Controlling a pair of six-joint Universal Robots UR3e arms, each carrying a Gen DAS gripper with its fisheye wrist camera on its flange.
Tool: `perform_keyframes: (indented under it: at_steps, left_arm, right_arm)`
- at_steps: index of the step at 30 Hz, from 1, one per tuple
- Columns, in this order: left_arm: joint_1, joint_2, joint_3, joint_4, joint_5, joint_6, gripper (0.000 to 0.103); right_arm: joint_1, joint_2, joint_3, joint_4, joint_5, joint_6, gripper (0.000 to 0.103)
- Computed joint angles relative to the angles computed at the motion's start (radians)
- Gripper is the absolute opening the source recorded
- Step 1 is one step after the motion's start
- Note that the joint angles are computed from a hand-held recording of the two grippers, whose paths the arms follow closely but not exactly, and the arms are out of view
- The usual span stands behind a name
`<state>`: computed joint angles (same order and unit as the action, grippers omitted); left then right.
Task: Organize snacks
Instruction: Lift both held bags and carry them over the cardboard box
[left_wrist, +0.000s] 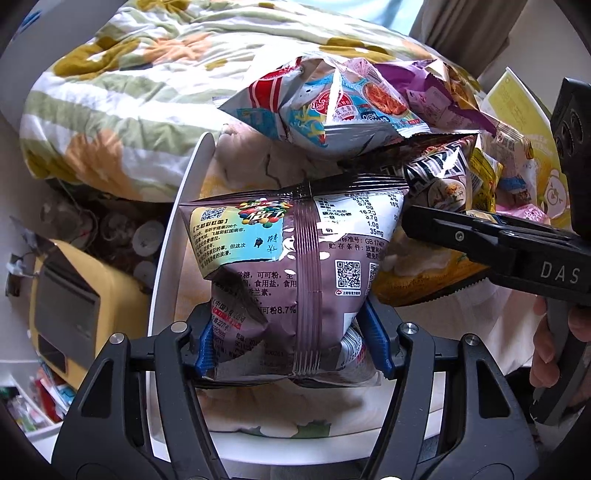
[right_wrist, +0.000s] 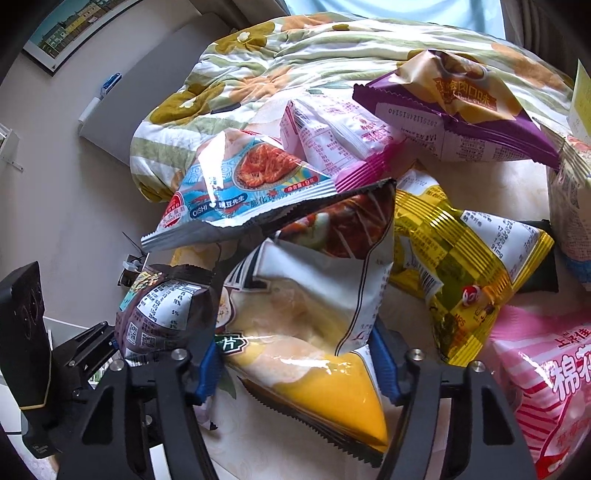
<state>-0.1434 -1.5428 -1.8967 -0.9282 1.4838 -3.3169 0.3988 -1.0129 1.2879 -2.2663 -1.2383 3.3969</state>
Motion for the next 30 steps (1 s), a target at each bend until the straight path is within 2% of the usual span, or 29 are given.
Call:
perform_keyframes:
  at_steps: [6,18,25,30]
  left_arm:
    - [-0.016,0.026,0.003,-0.011,0.010,0.011,0.060]
    - [-0.054,0.147,0.015,-0.106,0.019,0.011,0.060]
    - [-0.127,0.171,0.154,-0.193,0.041,0.017,0.060]
    - [-0.233,0.058,0.373,-0.226,0.087,0.008,0.060]
  right_arm:
    - [0.013,-0.056,0.070,-0.036,-0.018,0.025,0.056]
    - [0.033,-0.226,0.214,-0.052,-0.068,0.083,0.056]
    - [0.025,-0.428,0.321,-0.044,-0.124,0.144,0.056]
    - [-0.033,-0.602,0.357,0.025,-0.161,0.138,0.056]
